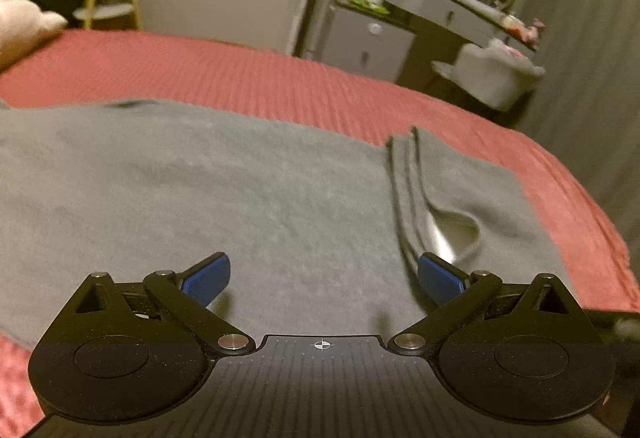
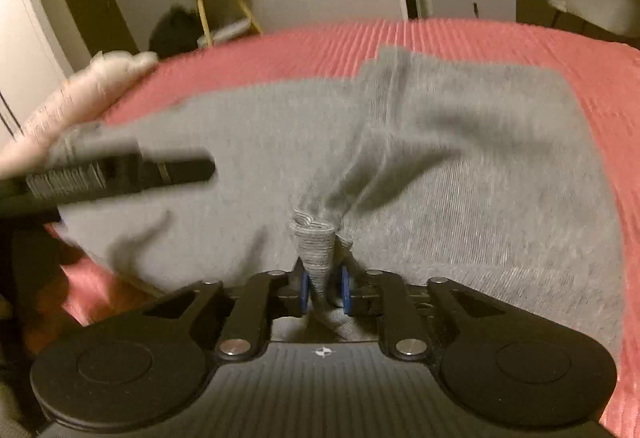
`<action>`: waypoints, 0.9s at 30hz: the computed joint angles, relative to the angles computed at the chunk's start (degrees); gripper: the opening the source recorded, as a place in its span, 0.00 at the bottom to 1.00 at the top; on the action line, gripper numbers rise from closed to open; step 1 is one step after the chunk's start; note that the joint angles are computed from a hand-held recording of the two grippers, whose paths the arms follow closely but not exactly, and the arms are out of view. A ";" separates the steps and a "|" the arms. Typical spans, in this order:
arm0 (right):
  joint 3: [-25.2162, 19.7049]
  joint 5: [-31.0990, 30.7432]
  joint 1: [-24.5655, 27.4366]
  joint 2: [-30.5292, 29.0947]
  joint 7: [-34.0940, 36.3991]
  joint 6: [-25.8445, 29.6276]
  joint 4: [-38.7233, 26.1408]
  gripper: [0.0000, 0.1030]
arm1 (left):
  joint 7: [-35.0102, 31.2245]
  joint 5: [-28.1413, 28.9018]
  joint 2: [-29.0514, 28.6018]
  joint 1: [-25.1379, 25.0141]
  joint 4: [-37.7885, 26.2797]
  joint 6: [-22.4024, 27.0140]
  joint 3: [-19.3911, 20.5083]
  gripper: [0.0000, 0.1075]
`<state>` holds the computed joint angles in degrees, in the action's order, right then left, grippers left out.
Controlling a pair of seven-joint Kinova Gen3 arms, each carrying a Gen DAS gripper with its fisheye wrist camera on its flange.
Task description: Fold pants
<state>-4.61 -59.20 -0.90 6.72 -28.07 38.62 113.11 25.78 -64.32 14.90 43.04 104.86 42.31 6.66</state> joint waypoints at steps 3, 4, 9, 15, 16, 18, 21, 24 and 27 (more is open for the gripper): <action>5.82 -6.13 0.41 -2.17 0.79 1.40 2.10 0.68 | 4.84 -3.70 -0.30 -6.92 2.50 -6.98 4.56 0.96; 7.11 -8.30 0.66 -2.95 1.29 0.35 3.52 0.74 | 7.17 -4.54 -0.54 -9.58 3.24 -9.31 6.23 0.96; 8.11 -19.95 11.87 -1.53 -5.78 5.75 7.64 0.82 | 12.47 -7.91 -2.46 -22.85 5.96 -19.20 15.46 0.96; 6.70 -16.85 9.16 -1.10 -9.50 -0.28 7.09 0.82 | -0.77 -1.51 5.62 -38.65 1.21 -27.08 30.55 0.78; 6.33 -14.74 8.36 -1.79 -10.69 -1.24 6.57 0.83 | -3.10 0.48 7.62 -40.65 0.11 -27.04 33.21 0.77; 5.78 -13.10 7.24 -2.45 -11.07 -2.63 6.69 0.83 | -7.76 2.42 10.20 -43.23 -1.79 -24.32 37.59 0.77; 6.46 -13.56 8.64 -2.15 -9.67 -1.00 7.24 0.83 | -13.39 7.33 10.69 -43.03 -3.73 -24.64 36.85 0.47; 5.33 -14.17 9.70 -0.88 -10.76 -0.96 6.25 0.84 | -16.57 13.95 10.44 -38.76 -3.77 -27.96 29.87 0.19; 0.20 -14.01 13.80 -0.81 -10.96 -2.07 6.27 0.84 | -14.51 15.04 7.89 -33.97 -0.63 -33.62 21.90 0.16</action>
<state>-4.40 -73.21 12.90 5.91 -39.03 36.55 119.38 11.27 -49.28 22.80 9.07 104.23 8.68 28.56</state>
